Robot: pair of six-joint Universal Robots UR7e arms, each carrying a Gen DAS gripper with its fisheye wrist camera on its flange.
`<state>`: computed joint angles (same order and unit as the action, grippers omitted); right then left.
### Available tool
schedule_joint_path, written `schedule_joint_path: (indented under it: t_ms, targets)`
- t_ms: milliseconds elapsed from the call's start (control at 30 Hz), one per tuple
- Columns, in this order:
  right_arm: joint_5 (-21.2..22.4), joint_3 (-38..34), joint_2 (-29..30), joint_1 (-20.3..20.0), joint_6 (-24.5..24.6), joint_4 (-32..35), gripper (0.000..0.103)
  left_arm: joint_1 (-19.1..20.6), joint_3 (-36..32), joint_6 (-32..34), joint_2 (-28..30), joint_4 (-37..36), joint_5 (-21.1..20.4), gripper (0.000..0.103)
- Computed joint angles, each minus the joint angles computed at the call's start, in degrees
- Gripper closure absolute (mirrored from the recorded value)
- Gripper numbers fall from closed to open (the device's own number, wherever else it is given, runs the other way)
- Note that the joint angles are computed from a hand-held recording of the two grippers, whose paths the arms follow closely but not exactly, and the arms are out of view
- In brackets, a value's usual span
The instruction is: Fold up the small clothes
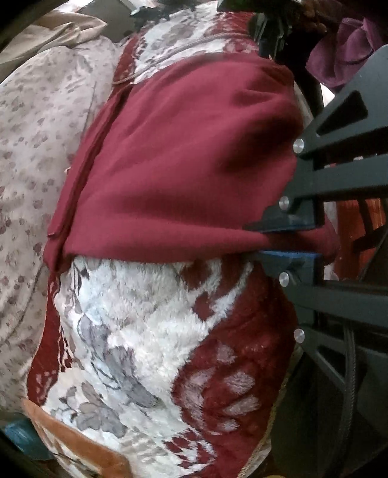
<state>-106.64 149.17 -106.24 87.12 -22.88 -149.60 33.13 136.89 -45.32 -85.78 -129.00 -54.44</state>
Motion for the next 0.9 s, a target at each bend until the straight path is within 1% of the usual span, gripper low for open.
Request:
schedule_joint_path:
  t_ms: [33, 100, 167, 233, 267, 300, 333, 367, 400, 433, 500, 533, 567, 600, 667, 800, 833, 867, 900]
  targets:
    - [0.0, 0.0, 0.3, 0.3, 0.1, -0.1, 0.040, -0.1, -0.2, -0.4, 0.4, 0.8, 0.3, 0.090]
    - [0.8, 0.1, 0.0, 0.3, -0.5, 0.0, 0.039, 0.2, -0.2, -1.1, 0.6, 1.4, 0.1, 0.077]
    - [2.3, 0.4, -0.3, -0.7, -0.7, -0.2, 0.039, 0.4, 0.0, -1.1, 0.8, 0.1, -0.5, 0.072]
    - [2.8, 0.4, -0.2, -1.0, -1.1, 0.1, 0.043, 0.2, 0.0, -1.1, 1.2, -0.1, -0.3, 0.069]
    - [3.0, 0.3, -0.5, -1.1, -2.0, 0.6, 0.051, -0.1, 0.0, -1.1, 1.5, 0.0, 0.1, 0.067]
    - [3.4, 0.1, -0.6, -1.1, -2.4, 1.0, 0.065, -0.3, 0.0, -0.9, 1.8, 0.2, 0.4, 0.065]
    - [4.9, -0.1, -1.2, -1.6, -2.7, 2.1, 0.070, -0.7, -0.1, -1.0, 2.2, 0.7, 0.8, 0.065]
    - [6.0, -0.2, -1.3, -2.0, -2.6, 2.3, 0.073, -0.8, -0.3, -1.1, 2.6, 0.9, 1.0, 0.063]
    - [7.4, -0.5, -1.7, -2.9, -2.5, 3.0, 0.073, -1.0, -0.4, -1.4, 2.9, 0.9, 1.1, 0.061]
    - [7.5, -0.6, -1.5, -3.2, -2.3, 2.8, 0.073, -1.1, -0.4, -1.7, 3.1, 0.8, 1.1, 0.061]
    - [6.1, -0.4, -0.4, -3.1, -1.7, 1.7, 0.073, -1.0, -0.3, -1.8, 3.1, 0.7, 1.1, 0.059]
    - [6.9, -0.2, -0.3, -3.9, -1.5, 1.8, 0.072, -1.1, -0.2, -1.9, 3.0, 0.7, 1.1, 0.059]
    - [7.7, -0.1, -0.2, -4.3, -1.0, 1.9, 0.069, -1.0, -0.2, -1.7, 2.9, 0.7, 1.1, 0.059]
    - [8.8, 0.0, -0.3, -5.0, -1.0, 2.1, 0.061, -1.0, -0.3, -1.7, 2.9, 0.7, 1.1, 0.058]
    - [10.0, 0.2, -0.2, -5.0, -1.1, 2.0, 0.054, -0.9, -0.3, -1.5, 3.0, 0.5, 1.0, 0.056]
    - [9.2, 0.3, 1.0, -3.4, -1.2, 1.1, 0.054, -0.7, -0.2, -0.9, 3.3, -0.4, 0.6, 0.050]
    - [9.1, 0.2, 1.2, -3.2, -1.4, 1.3, 0.055, -0.6, -0.1, -0.7, 3.3, -0.7, 0.5, 0.049]
    - [8.8, 0.2, 1.4, -2.9, -1.7, 1.1, 0.066, -0.6, 0.0, -0.6, 3.4, -1.1, 0.4, 0.047]
    - [7.8, 0.3, 1.9, -2.3, -1.7, 0.0, 0.089, -0.6, 0.1, -0.5, 3.5, -1.4, 0.4, 0.045]
